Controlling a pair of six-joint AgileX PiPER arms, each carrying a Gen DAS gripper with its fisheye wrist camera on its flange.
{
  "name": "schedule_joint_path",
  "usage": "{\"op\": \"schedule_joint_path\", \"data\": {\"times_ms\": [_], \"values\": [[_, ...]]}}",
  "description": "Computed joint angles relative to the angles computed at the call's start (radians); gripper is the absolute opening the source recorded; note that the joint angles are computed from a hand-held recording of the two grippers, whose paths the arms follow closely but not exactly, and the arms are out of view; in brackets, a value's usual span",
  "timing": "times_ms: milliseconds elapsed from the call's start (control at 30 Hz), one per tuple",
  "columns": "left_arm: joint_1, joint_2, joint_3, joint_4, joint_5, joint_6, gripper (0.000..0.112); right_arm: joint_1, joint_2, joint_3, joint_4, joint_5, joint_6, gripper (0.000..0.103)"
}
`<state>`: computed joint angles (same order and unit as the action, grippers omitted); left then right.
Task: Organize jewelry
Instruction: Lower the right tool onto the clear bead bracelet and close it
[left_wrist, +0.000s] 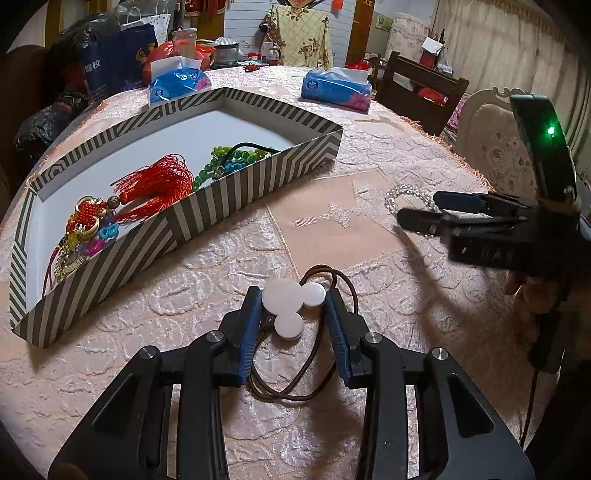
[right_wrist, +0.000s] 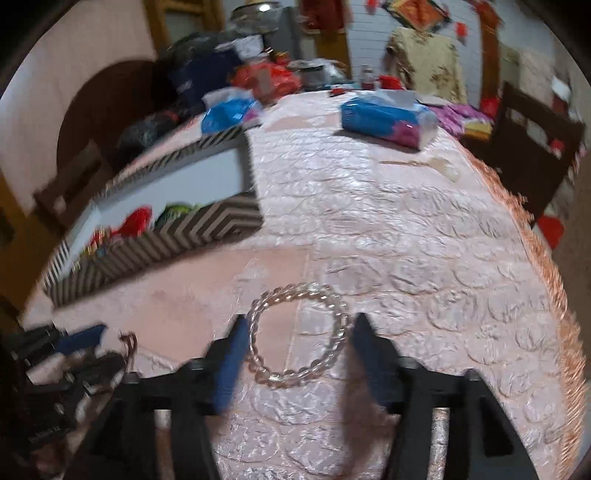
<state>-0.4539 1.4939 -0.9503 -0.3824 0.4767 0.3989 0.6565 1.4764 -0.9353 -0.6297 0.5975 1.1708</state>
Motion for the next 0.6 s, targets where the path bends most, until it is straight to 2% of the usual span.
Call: {"op": "schedule_joint_path", "data": {"times_ms": [100, 167, 200, 233, 300, 433, 533, 600], "values": [[0.000, 0.000, 0.000, 0.000, 0.000, 0.000, 0.034, 0.027, 0.044, -0.052, -0.001, 0.067, -0.038, 0.071], [-0.002, -0.001, 0.000, 0.006, -0.001, -0.005, 0.034, 0.006, 0.027, -0.041, 0.029, 0.040, -0.048, 0.067], [-0.002, -0.001, 0.001, 0.007, -0.001, -0.006, 0.034, -0.013, 0.010, -0.026, 0.044, 0.012, -0.037, 0.056], [-0.002, -0.002, 0.002, 0.007, -0.001, -0.007, 0.034, -0.027, -0.008, -0.007, 0.052, -0.014, -0.025, 0.050], [-0.001, -0.001, 0.001, 0.005, -0.001, -0.004, 0.034, -0.043, -0.015, 0.003, 0.057, -0.025, -0.014, 0.047], [-0.001, -0.001, 0.001, 0.003, -0.001, -0.003, 0.034, -0.018, 0.016, -0.029, 0.019, 0.028, -0.006, 0.044], [-0.002, -0.001, 0.001, 0.008, -0.001, -0.006, 0.034, -0.048, -0.009, 0.003, 0.043, -0.028, 0.004, 0.042], [-0.001, -0.001, 0.001, 0.006, 0.000, -0.005, 0.034, -0.050, -0.010, 0.006, 0.035, -0.024, 0.012, 0.038]]}}
